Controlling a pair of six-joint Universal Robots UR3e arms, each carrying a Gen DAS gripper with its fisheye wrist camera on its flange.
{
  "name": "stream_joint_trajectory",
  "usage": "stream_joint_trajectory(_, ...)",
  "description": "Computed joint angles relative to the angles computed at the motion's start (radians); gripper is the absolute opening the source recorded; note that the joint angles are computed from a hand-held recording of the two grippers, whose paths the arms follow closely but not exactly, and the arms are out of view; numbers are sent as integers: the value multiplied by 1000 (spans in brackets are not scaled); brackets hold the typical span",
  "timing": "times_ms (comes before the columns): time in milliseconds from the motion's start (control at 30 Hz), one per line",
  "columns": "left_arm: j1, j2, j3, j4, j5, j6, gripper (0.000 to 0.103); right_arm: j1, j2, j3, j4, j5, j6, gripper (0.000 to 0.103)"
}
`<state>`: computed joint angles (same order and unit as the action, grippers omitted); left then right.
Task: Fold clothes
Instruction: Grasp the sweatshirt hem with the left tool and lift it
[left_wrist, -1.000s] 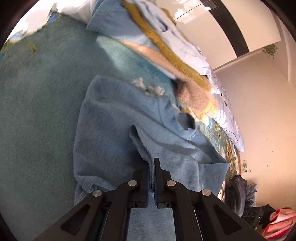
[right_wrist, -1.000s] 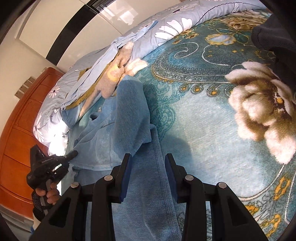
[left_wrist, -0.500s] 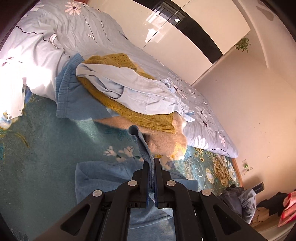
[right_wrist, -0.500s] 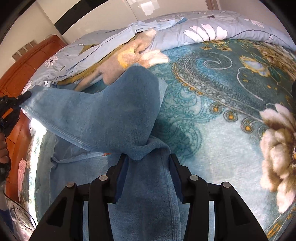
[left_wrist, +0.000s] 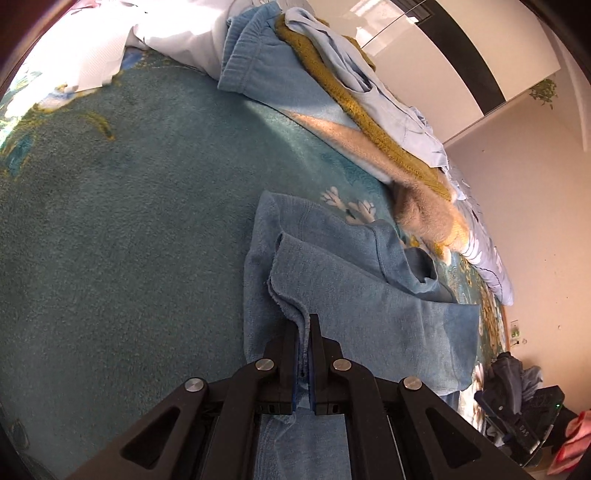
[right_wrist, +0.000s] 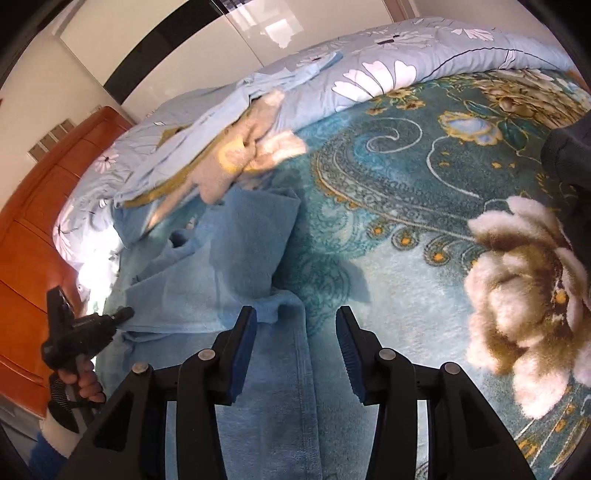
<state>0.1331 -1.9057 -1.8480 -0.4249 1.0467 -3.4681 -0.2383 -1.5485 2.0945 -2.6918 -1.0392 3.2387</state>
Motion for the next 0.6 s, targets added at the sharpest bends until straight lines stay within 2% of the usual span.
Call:
stream_joint_trajectory(167, -7, -2, 2, -13, 6, -10, 4, -38, 219, -217, 48, 159, 92, 45)
stream_joint_trajectory(333, 2, 6, -9, -15, -7, -20, 4, -9, 457, -490, 155, 212, 140, 45)
stream_joint_trajectory(500, -6, 1, 5, -26, 4, -25, 4, -2, 580, -613, 182, 237, 187, 45)
stream_joint_trajectory(533, -8, -4, 11, -27, 5, -27, 4, -6, 589, -616, 174, 260, 193, 42)
stream_joint_trajectory(567, -5, -6, 10, -24, -1, -32, 4, -12, 597, -620, 178, 287, 188, 31)
stream_joint_trajectory(600, -1, -7, 7, -21, -9, -37, 4, -17, 608, -630, 190, 317, 181, 25)
